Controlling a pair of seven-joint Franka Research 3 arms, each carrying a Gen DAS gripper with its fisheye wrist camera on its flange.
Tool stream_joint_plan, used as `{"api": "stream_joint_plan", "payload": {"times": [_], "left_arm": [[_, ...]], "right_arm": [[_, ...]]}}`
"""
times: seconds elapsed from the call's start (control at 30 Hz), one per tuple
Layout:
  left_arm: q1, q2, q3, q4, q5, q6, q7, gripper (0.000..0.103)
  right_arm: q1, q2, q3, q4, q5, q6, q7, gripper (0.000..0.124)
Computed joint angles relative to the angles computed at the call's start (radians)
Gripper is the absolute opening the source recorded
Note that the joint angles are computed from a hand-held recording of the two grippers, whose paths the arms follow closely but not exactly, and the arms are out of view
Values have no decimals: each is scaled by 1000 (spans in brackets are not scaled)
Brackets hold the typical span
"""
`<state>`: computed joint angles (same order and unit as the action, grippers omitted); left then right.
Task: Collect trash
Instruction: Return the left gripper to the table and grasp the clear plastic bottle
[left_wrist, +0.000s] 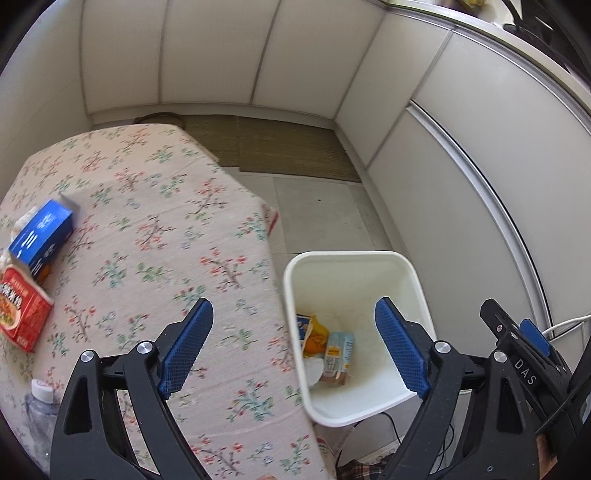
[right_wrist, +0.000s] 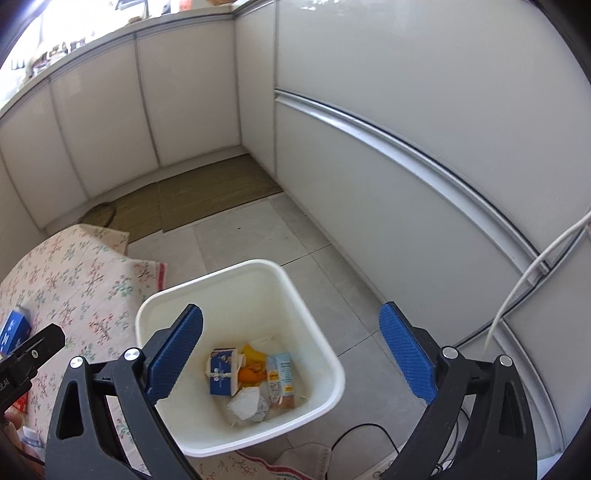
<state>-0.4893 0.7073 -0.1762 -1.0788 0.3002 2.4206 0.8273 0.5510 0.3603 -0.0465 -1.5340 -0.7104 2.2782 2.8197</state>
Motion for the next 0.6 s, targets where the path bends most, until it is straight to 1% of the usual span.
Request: {"api": "stream_joint_plan", "payload": {"times": [0.17,0.27,0.43,0.6], "left_arm": [[38,-125,5,-195,9,40,-43,86],[60,-190,6,-295,21,50,-75,86],[101,-292,-1,-454,38,66,-123,86],[141,-374,-10,-575,46,55,-147,86]], "right_arm": [[3,51,23,56,65,40,-91,93],[21,90,27,104,110,50,-154,93],[56,162,26,201,187,41,-272,93],[93,229,28,294,265,18,-393,93]]}}
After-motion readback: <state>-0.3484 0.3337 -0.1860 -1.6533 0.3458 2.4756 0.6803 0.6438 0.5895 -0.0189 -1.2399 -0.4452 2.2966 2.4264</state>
